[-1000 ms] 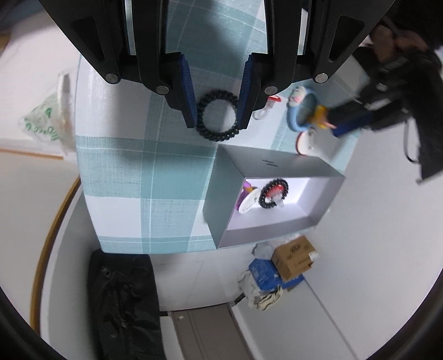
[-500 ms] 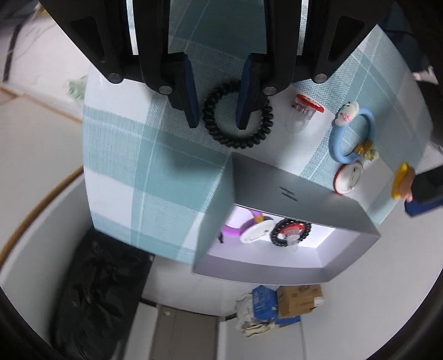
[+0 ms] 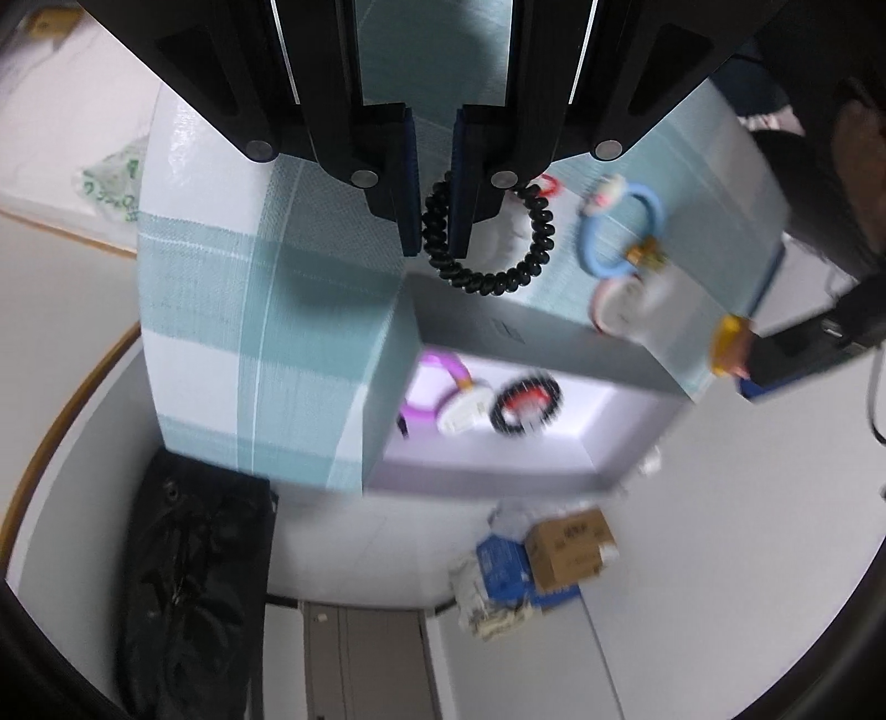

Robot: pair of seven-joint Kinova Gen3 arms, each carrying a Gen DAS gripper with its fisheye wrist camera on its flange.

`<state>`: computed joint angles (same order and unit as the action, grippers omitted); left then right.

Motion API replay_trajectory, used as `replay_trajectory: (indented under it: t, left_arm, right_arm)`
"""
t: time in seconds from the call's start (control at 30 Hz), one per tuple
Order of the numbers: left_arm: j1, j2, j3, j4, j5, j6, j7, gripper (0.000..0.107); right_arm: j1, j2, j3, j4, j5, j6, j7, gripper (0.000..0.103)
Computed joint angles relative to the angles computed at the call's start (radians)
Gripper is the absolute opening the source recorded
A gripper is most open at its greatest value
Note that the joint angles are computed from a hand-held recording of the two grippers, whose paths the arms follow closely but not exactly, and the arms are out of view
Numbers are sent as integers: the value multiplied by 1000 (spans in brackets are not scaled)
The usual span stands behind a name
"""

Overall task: Organize jewelry
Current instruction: 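Carry the hair tie into the grey box and open the right tool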

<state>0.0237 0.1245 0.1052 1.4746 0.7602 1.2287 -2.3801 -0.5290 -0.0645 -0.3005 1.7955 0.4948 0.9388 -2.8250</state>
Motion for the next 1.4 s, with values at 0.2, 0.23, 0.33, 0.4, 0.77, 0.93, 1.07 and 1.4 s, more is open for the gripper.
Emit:
replay_trajectory:
  t: [0.2, 0.23, 0.33, 0.4, 0.77, 0.93, 1.07, 1.4]
  left_arm:
    - [5, 13, 5, -20, 3, -11, 31, 20]
    - [8, 16, 7, -25, -2, -15, 38, 20]
    - [17, 22, 12, -36, -19, -29, 60, 20]
    - [25, 29, 16, -46, -33, -36, 78, 20]
    - [42, 96, 42, -134, -72, -25, 185, 20]
    - [54, 141, 57, -184, -99, -13, 239, 20]
    - [67, 170, 67, -215, -125, -13, 282, 20]
    - [90, 248, 87, -297, -181, 15, 378, 20]
  right_arm:
    - [21, -48, -17, 8, 36, -51, -45, 8]
    - [24, -55, -25, 9, 42, -59, -59, 8]
    - [43, -67, -33, 10, 55, -91, -72, 8]
    - [56, -72, -32, 10, 56, -113, -70, 8]
    - [139, -78, -7, 18, 12, -266, -15, 8]
    - [163, -62, 19, 14, -27, -309, 35, 8]
    - [180, -50, 53, 18, -92, -348, 104, 8]
    - [197, -1, 104, -7, -216, -375, 256, 9]
